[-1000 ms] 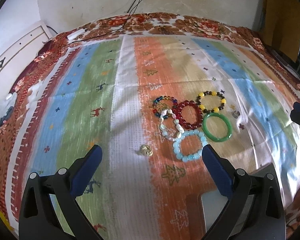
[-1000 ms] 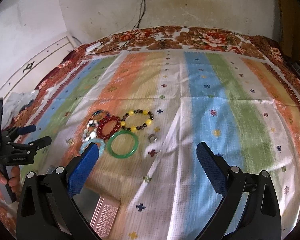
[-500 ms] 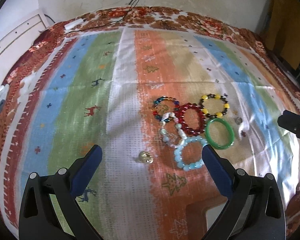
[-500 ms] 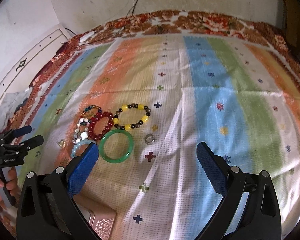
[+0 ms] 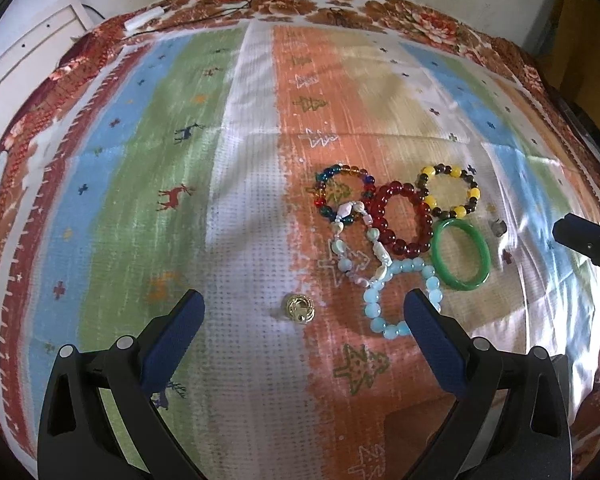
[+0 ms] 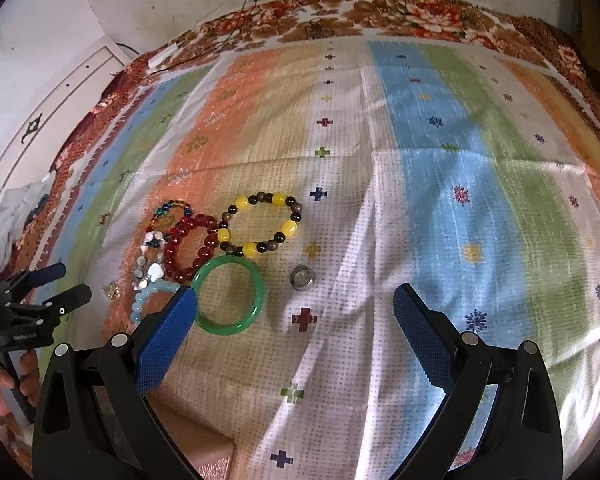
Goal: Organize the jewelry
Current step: 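Close the left tool on the gold ring while the right tool grasps the silver ring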
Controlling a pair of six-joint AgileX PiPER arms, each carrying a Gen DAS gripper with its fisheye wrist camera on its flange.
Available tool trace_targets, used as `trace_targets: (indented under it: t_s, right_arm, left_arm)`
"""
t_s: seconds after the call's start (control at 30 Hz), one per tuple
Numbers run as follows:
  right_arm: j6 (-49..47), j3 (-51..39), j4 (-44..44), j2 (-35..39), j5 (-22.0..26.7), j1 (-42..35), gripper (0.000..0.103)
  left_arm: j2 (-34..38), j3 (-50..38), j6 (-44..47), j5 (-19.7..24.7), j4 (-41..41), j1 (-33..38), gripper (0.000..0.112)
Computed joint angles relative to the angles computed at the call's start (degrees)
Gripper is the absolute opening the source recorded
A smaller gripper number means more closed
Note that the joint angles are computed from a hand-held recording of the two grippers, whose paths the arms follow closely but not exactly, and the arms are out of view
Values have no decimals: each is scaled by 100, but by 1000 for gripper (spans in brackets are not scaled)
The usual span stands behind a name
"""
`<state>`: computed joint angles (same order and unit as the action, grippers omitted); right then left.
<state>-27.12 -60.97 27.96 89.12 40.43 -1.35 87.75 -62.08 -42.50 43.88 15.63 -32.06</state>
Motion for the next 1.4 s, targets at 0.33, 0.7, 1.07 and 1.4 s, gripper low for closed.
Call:
trace_targets:
  t_s: [0.33, 0.7, 1.07, 1.4]
  right_arm:
    - [263, -369, -26, 553, 65, 5, 85]
    - [529, -614, -127, 963, -1, 113, 81]
    - [902, -853, -467, 1342, 72, 312, 53]
    - [1246, -1029, -798, 1570, 207, 300, 33]
  left_arm:
    - [354, -134, 865, 0, -1075, 495, 82]
    - [491, -142, 1272, 55, -1565, 608, 62]
    - [626, -182, 1392, 76, -1622, 640, 57]
    - [917, -424, 1318, 282, -1275, 546, 49]
